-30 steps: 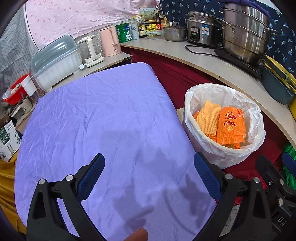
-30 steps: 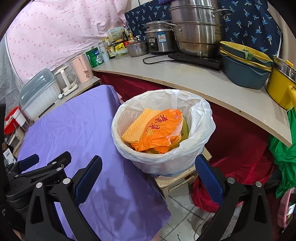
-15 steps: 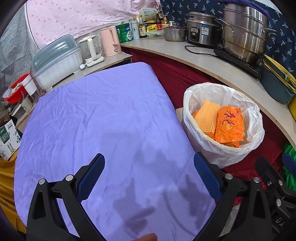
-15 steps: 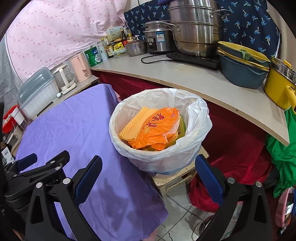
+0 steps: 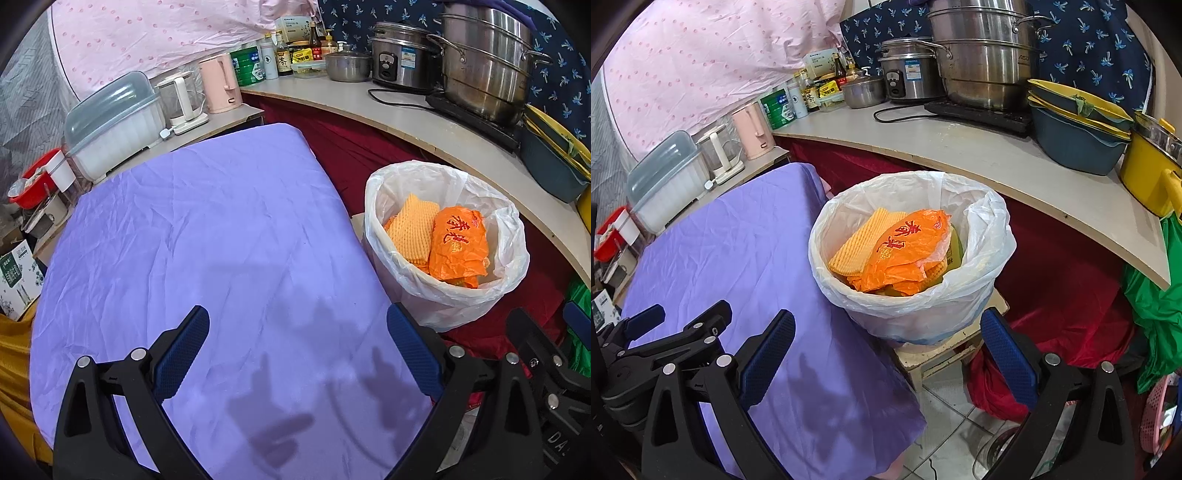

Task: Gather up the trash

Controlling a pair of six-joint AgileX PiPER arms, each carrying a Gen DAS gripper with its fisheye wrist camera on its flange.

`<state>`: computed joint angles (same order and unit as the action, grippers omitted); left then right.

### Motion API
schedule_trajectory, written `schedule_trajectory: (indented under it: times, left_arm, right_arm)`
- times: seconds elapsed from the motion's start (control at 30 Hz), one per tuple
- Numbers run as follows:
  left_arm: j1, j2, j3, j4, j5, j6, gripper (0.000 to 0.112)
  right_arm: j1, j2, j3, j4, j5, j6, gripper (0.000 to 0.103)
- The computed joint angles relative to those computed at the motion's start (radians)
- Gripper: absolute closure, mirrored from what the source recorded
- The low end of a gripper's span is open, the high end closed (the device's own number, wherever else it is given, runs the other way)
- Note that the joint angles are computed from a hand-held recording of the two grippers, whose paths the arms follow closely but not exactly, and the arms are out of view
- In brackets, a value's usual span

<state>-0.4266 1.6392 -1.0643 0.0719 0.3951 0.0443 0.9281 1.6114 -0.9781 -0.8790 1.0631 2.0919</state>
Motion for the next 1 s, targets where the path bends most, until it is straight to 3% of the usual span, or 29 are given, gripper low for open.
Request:
schedule_trajectory:
  times: [1.0]
  left_arm:
    - [0.006,0.024,-0.003,0.036,0.003,-0.034,0.020]
  right_arm:
    - [-0.015,-0.005,0.027,0.017,-0.025,-0.009,0.006]
